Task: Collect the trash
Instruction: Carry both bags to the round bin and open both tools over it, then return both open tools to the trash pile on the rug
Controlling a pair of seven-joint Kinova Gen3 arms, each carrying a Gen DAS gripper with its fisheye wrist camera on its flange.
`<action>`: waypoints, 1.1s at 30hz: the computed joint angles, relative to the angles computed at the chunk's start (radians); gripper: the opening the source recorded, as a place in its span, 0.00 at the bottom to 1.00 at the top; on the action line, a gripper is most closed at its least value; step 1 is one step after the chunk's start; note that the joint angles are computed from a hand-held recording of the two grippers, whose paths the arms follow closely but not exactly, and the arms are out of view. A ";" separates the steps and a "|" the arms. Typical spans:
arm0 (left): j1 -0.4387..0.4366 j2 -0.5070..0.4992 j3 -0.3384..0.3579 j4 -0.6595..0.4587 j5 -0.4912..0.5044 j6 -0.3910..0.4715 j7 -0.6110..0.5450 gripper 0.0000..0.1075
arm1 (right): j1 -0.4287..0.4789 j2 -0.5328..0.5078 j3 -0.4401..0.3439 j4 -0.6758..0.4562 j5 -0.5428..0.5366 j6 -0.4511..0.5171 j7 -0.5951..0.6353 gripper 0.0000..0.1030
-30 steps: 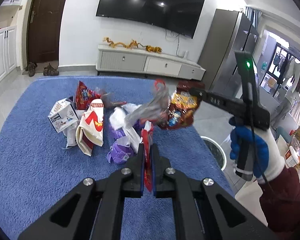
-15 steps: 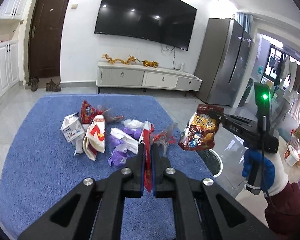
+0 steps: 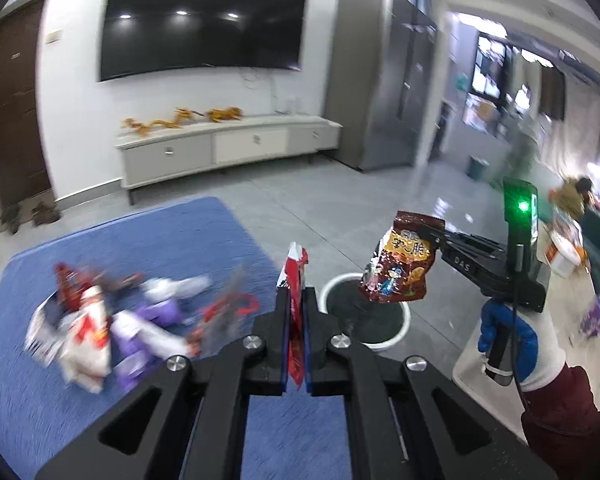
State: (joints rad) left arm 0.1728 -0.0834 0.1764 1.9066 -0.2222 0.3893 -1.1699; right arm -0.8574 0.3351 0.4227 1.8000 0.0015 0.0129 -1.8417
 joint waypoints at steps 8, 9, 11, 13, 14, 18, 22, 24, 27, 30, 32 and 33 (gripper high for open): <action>0.058 0.339 0.009 -0.360 0.134 0.170 -0.214 0.05 | 0.167 0.088 -0.044 -0.024 -0.030 0.015 -0.024 0.04; 0.058 0.385 0.013 -0.406 0.154 0.189 -0.236 0.05 | 0.186 0.101 -0.053 -0.034 -0.028 0.023 -0.028 0.04; 0.071 0.471 0.002 -0.499 0.201 0.221 -0.291 0.05 | 0.230 0.137 -0.071 -0.063 -0.023 0.044 -0.040 0.05; 0.071 0.560 0.011 -0.591 0.240 0.248 -0.338 0.05 | 0.262 0.173 -0.080 -0.098 -0.013 0.071 -0.057 0.06; 0.077 0.594 0.012 -0.638 0.249 0.270 -0.344 0.05 | 0.275 0.184 -0.086 -0.106 -0.005 0.076 -0.066 0.07; 0.093 0.748 0.004 -0.823 0.298 0.337 -0.378 0.06 | 0.363 0.267 -0.145 -0.206 0.020 0.137 -0.099 0.09; 0.096 0.885 -0.002 -1.008 0.340 0.432 -0.386 0.06 | 0.428 0.349 -0.206 -0.302 0.046 0.192 -0.124 0.09; 0.097 0.950 -0.007 -1.101 0.371 0.482 -0.382 0.07 | 0.457 0.386 -0.236 -0.342 0.055 0.213 -0.132 0.10; 0.105 1.032 -0.024 -1.238 0.385 0.572 -0.359 0.21 | 0.504 0.430 -0.295 -0.391 0.060 0.247 -0.127 0.27; 0.116 1.051 -0.049 -1.267 0.382 0.591 -0.337 0.47 | 0.530 0.465 -0.320 -0.436 0.064 0.282 -0.124 0.36; 0.104 1.048 -0.040 -1.252 0.394 0.584 -0.348 0.47 | 0.535 0.466 -0.325 -0.431 0.067 0.282 -0.127 0.36; 0.106 1.048 -0.042 -1.248 0.392 0.576 -0.349 0.47 | 0.536 0.462 -0.326 -0.423 0.068 0.279 -0.129 0.36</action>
State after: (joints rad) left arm 0.2785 0.9649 0.1347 0.6584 0.1695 0.9653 -1.5192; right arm -0.3212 0.7968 0.0971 1.3774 0.0698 0.2917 -1.9711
